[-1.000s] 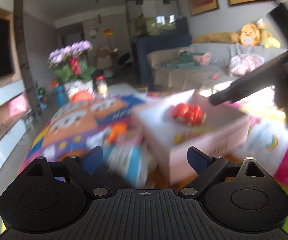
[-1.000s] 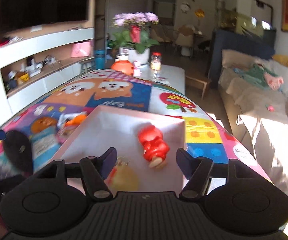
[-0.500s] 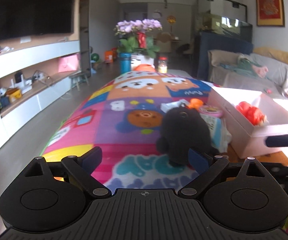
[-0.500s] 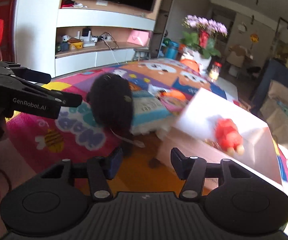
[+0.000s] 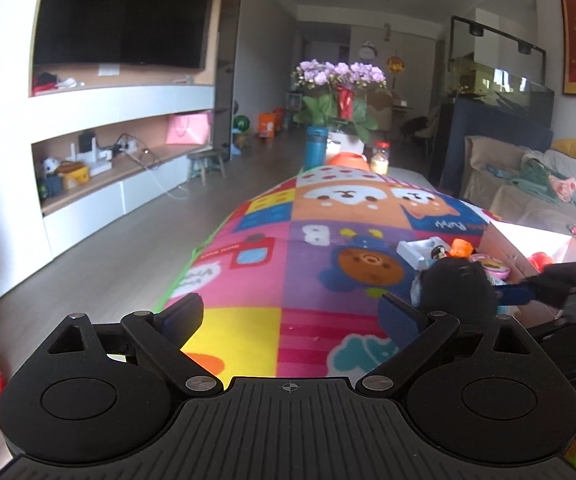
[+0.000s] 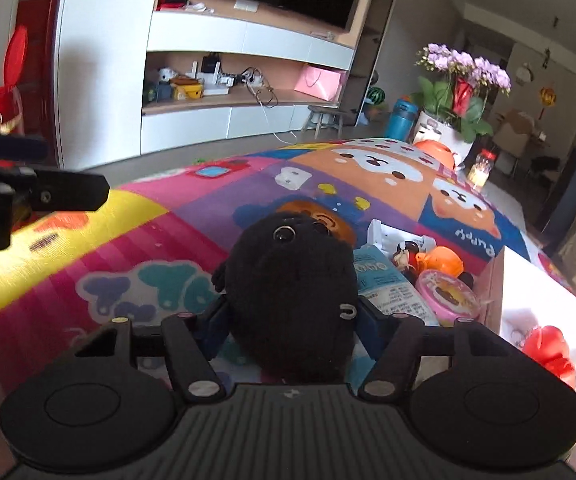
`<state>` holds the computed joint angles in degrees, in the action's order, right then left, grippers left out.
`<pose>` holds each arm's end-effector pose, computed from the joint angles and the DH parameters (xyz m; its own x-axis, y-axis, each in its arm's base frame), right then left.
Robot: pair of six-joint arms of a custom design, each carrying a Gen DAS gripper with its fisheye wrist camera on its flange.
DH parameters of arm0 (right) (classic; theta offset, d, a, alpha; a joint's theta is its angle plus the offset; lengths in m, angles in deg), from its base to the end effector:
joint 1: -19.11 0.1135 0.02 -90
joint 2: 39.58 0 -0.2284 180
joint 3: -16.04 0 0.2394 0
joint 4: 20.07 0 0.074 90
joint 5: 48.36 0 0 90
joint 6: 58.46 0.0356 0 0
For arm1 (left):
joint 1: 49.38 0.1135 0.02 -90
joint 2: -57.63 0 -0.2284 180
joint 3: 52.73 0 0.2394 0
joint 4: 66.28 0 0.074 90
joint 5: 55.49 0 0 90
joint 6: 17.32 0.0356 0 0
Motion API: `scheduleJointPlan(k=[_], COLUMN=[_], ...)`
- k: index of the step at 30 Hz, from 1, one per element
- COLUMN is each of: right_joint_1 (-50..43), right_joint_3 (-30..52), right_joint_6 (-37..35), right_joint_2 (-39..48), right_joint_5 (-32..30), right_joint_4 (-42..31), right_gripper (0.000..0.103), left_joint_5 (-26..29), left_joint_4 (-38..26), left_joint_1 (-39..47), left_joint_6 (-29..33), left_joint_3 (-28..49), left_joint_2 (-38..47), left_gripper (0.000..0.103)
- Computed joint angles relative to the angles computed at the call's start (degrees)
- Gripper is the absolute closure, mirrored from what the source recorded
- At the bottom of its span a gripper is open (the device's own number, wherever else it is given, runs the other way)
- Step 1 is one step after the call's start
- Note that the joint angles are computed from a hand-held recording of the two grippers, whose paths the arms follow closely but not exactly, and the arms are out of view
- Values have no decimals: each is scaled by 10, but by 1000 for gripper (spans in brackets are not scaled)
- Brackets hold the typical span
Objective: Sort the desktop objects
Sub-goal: 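Grasp the black plush toy with the right gripper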
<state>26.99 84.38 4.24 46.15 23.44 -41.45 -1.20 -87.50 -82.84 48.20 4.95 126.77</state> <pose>0.3110 0.0543 0.2022 -0.3808 -0.4926 -0.7825 -0.6146 0.7671 -0.1838 0.2283 -0.1260 0.2238 -0.4256 -0.1220 -0.8966 -0.1522 0.9864 -0.0620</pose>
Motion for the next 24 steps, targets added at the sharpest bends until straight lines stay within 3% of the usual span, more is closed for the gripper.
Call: scheduleJointPlan(k=[3, 6, 10, 16, 20, 24], right_joint_1=[-71, -187, -325, -426, -406, -354], right_joint_3=[-16, 16, 72, 53, -23, -71], right_joint_6=[-4, -80, -208, -316, -341, -313], right_joint_2=[-86, -154, -181, -192, -200, -195], right_joint_5=[-87, -176, -178, -101, -55, -48], right_joint_4=[-71, -209, -337, -353, -287, -230], right_gripper=[41, 41, 40, 40, 40, 36], left_joint_5=[7, 23, 49, 70, 72, 70], left_joint_4=[0, 3, 23, 47, 35, 10], left_joint_1=[-2, -12, -39, -90, -108, -115], left_joint_6=[3, 1, 6, 46, 48, 55], left_joint_3=[-1, 5, 19, 56, 86, 107], left_joint_2=[4, 22, 53, 108, 142, 157], left_gripper=[5, 5, 4, 3, 3, 3])
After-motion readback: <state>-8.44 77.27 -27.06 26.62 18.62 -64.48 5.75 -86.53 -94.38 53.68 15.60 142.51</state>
